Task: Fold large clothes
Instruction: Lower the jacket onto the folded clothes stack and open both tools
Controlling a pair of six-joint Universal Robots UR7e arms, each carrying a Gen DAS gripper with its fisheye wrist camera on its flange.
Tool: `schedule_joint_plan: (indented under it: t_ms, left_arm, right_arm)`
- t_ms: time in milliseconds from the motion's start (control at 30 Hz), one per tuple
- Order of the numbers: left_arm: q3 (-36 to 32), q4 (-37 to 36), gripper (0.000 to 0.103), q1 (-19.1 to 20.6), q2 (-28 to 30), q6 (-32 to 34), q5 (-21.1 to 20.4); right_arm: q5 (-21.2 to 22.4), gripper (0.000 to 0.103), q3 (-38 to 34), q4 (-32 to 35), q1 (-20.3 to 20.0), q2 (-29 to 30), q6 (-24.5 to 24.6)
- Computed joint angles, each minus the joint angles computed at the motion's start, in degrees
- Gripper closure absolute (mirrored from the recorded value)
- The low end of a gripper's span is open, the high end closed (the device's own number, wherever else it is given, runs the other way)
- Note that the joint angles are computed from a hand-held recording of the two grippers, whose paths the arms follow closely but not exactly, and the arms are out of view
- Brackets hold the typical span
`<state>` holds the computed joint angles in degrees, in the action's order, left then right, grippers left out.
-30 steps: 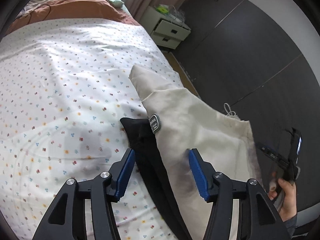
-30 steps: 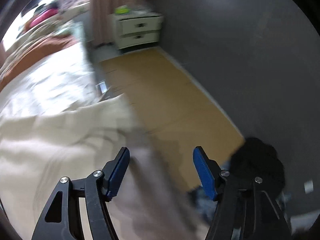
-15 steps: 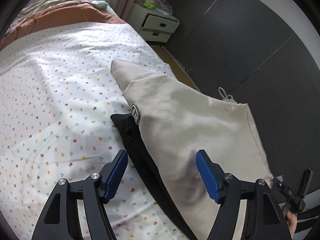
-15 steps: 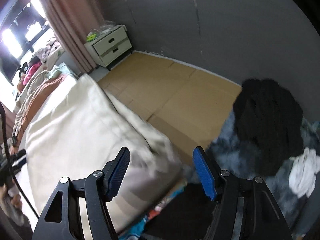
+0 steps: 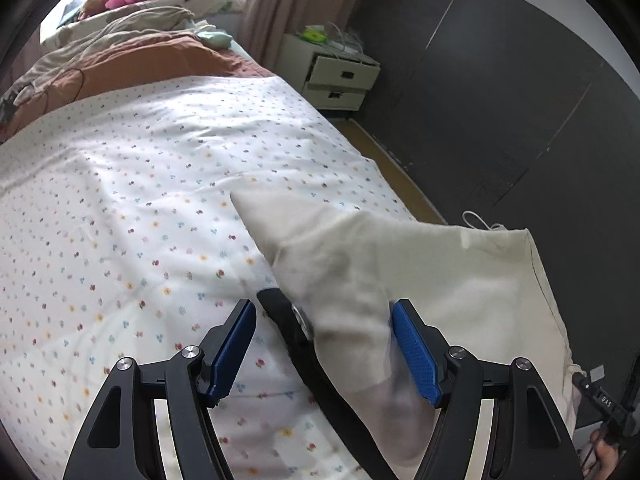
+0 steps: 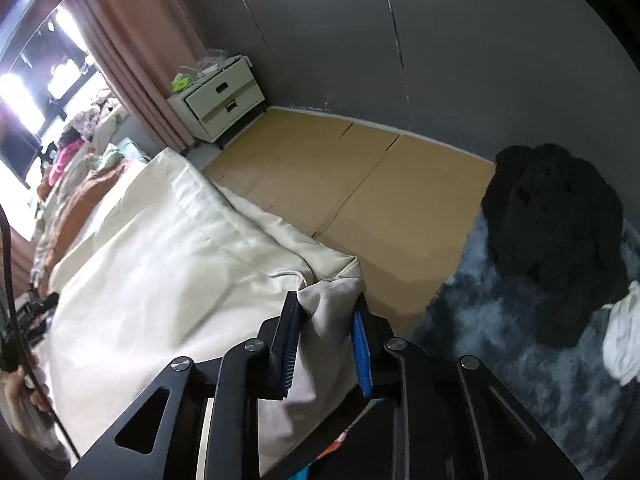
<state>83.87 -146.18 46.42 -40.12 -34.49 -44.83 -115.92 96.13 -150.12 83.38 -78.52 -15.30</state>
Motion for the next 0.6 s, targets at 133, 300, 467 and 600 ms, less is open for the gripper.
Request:
schedule_joint_plan:
  t_ms: [133, 300, 467, 600]
  left_arm:
    - [1.80, 0.66, 0.031, -0.57, -2.70, -3.43, 1.61]
    - [7.76, -0.92, 0.031, -2.63, -8.65, -4.72, 0.49]
    - [12.76, 0.85, 0.031, -5.70, -13.73, -5.72, -1.04]
    - [16.09, 2.08, 0.018, -8.80, -17.57, -6.48, -0.52]
  right_arm:
    - [-3.94, 0.071, -0.70, 0.24, 1.12, 0.29, 3.15]
    - [-4.98, 0.059, 1.97, -0.65, 2.64, -3.36, 3.93]
    - [-3.95, 0.034, 6.42, -1.02, 4.64, -8.98, 4.16]
    - [-3.81, 0.028, 9.20, 0.17, 6.51, -13.01, 5.40]
